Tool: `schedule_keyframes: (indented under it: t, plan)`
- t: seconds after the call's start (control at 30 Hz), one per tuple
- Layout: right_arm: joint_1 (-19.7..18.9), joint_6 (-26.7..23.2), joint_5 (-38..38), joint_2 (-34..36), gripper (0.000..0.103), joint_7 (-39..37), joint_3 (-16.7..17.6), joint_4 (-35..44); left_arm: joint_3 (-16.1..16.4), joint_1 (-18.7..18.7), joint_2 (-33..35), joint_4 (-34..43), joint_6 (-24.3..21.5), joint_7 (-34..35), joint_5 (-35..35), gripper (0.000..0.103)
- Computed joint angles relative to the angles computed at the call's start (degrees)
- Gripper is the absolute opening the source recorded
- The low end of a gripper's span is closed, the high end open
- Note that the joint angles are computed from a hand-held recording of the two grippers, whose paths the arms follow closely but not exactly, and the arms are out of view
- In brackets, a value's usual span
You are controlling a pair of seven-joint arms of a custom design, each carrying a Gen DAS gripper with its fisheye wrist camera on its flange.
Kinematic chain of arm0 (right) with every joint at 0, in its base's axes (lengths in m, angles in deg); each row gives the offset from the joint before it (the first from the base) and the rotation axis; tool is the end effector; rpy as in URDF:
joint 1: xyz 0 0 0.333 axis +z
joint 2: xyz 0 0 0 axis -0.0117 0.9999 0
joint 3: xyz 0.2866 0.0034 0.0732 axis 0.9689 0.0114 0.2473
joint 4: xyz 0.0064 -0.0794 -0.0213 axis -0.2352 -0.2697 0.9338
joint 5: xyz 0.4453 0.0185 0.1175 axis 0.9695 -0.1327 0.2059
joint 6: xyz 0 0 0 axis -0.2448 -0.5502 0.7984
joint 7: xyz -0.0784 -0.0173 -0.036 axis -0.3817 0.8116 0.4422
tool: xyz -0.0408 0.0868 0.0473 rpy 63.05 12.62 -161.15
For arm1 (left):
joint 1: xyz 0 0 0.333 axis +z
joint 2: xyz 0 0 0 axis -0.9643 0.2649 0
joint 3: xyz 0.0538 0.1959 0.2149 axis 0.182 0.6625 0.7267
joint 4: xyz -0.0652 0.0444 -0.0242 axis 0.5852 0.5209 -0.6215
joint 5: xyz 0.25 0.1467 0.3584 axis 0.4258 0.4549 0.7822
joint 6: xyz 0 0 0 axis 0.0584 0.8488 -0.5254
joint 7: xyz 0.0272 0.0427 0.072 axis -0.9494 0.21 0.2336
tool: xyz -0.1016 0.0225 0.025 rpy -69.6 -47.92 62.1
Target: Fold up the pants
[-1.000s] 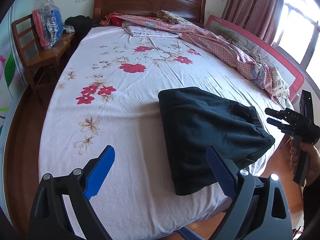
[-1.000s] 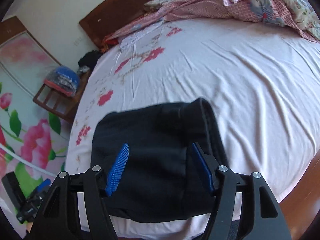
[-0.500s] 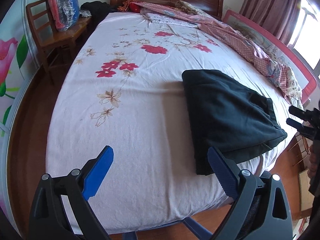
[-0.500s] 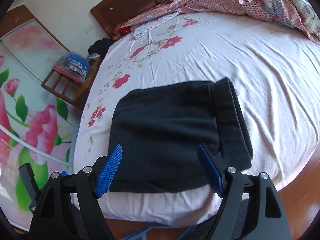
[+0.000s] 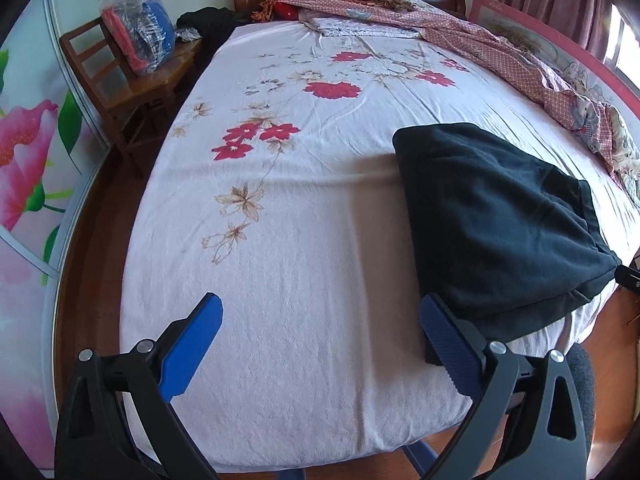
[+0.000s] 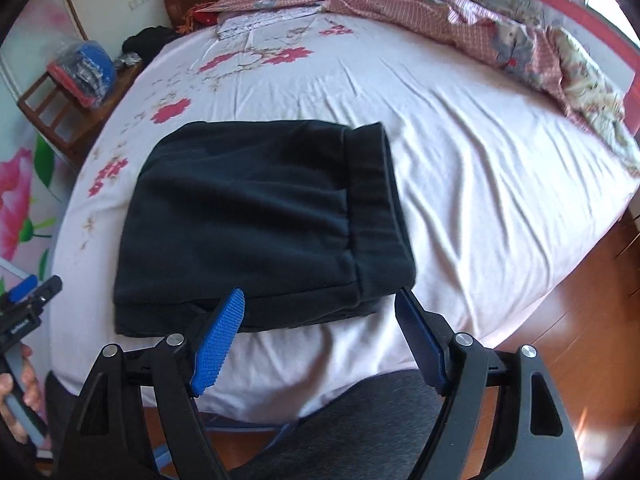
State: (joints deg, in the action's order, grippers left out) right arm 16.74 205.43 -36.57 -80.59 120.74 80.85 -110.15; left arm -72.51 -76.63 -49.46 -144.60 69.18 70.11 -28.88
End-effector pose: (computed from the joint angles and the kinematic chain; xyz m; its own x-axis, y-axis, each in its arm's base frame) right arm 0.5764 0.2527 0.4658 -0.1396 -0.9894 -0.0408 -0.8667 0.1420 -0.4781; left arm 0.6069 -0.1089 0.4370 -0.0536 -0.9984 -0.0158 -0.8413 0.0537 -0.5379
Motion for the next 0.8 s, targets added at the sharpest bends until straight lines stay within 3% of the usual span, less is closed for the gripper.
schedule_keyframes:
  t: [0.13, 0.2, 0.37, 0.53, 0.6, 0.63, 0.7, 0.8]
  plan:
    - [-0.11, -0.24, -0.91, -1.11, 0.077, 0.89, 0.03, -0.44, -0.72, -1.41, 0.19, 1.79, 0.86, 1.58, -1.93, 0.099]
    - [-0.29, -0.71, -1.74, -2.23, 0.077, 2.25, 0.37, -1.26, -1.83, -1.46, 0.06, 2.83, 0.28, -1.92, 2.31, 0.1]
    - [-0.62, -3.81, -8.02, -4.31, 0.077, 6.69, 1.9, -1.65, -2.45, -2.97, -1.85, 3.45, -0.29, -2.85, 2.38, 0.101]
    - [-0.95, -2.44, -12.21, -6.23, 0.077, 10.01, 2.71, -2.67, -2.67, -4.21, -5.17, 2.01, 0.54, -1.96, 1.29, 0.101]
    - [-0.69, -0.32, -9.63, -6.23, 0.077, 8.36, 2.01, -2.95, -1.52, -5.81, -6.59, 0.36, 2.69, 2.41, -3.22, 0.101]
    - [-0.32, 2.22, -5.68, -6.04, 0.083, 5.94, 0.95, -3.35, -1.7, -5.81, -7.03, -0.07, 2.72, 2.65, -3.54, 0.101]
    - [0.16, 9.59, 4.31, -5.0, 0.085, -0.12, -1.64, -4.5, 1.05, -8.84, -6.9, -0.55, 2.68, 11.28, -12.35, 0.101]
    - [-0.65, 12.63, 15.69, -0.52, 0.085, -7.43, -3.81, -2.34, 4.3, -10.87, -2.44, 2.52, -0.05, 24.89, -26.53, 0.101]
